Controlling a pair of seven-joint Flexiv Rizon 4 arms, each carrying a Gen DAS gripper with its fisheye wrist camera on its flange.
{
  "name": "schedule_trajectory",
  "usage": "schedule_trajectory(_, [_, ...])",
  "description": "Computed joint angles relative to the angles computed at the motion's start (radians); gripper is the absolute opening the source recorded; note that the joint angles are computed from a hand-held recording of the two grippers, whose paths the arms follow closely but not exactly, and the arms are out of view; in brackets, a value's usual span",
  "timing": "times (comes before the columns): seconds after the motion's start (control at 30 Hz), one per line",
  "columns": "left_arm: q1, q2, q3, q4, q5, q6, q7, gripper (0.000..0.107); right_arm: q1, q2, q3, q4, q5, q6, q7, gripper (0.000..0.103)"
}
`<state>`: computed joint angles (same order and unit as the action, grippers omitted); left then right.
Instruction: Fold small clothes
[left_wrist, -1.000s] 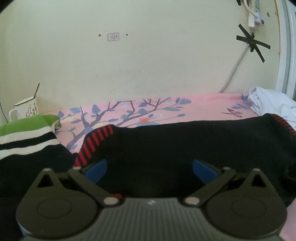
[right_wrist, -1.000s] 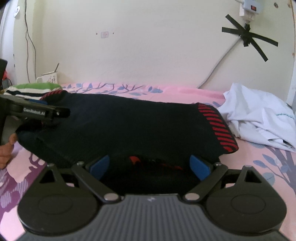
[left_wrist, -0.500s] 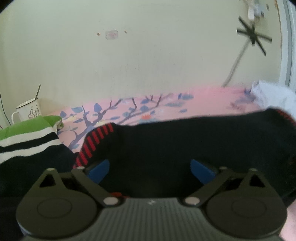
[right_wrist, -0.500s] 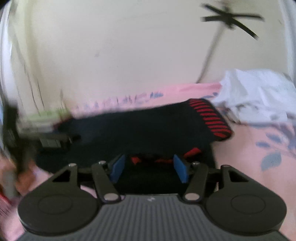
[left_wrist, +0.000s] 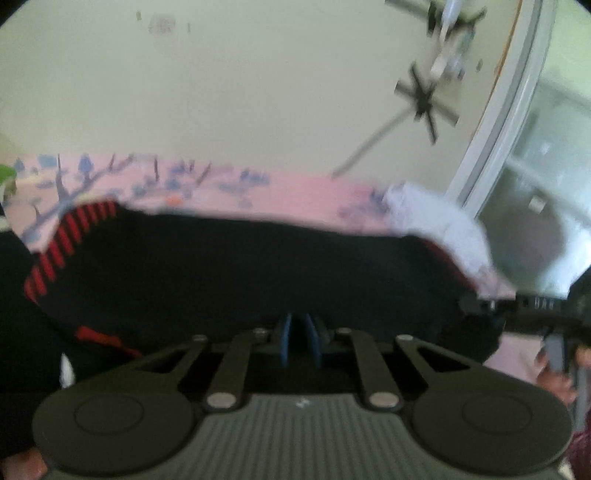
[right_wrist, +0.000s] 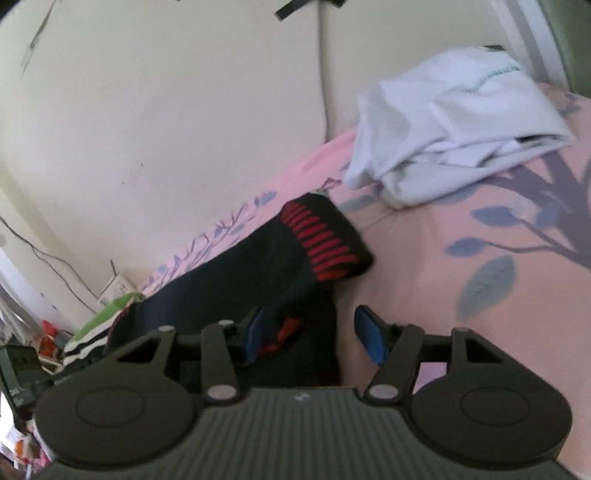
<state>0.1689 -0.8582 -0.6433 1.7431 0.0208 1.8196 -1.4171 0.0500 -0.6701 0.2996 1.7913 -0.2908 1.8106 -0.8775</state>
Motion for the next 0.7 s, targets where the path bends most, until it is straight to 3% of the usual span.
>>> schedule_trajectory(0.1, [-0.010,0.001,0.012,-0.002,0.002,0.006,0.001,0.008,-0.055,-0.041,0.094,-0.054,0.001,-0.046,0.028,0.027])
schedule_trajectory(0.2, [0.023,-0.014,-0.027,0.003,0.018,0.011,0.004,0.008,-0.112,-0.058,0.188,-0.078,-0.027,-0.006,0.009,0.025])
schedule_trajectory(0.3, [0.160,-0.079,-0.181,0.046,0.110,0.103,-0.001,0.008,-0.075,-0.040,0.181,-0.111,-0.078,-0.002,-0.009,0.025])
schedule_trajectory(0.4, [0.273,-0.164,-0.282,0.078,0.231,0.293,-0.072,0.009,-0.057,-0.057,0.222,-0.177,-0.155,-0.053,-0.063,0.025])
schedule_trajectory(0.47, [0.304,-0.175,-0.279,0.095,0.252,0.401,-0.129,0.009,-0.034,-0.079,0.250,-0.232,-0.184,-0.111,-0.116,0.025])
schedule_trajectory(0.53, [0.289,-0.123,-0.217,0.134,0.200,0.496,-0.170,0.008,-0.016,-0.121,0.300,-0.307,-0.212,-0.186,-0.181,0.025])
schedule_trajectory(0.7, [0.297,-0.095,-0.168,0.160,0.208,0.593,-0.266,0.008,0.083,-0.248,0.380,-0.518,-0.246,-0.415,-0.347,0.024])
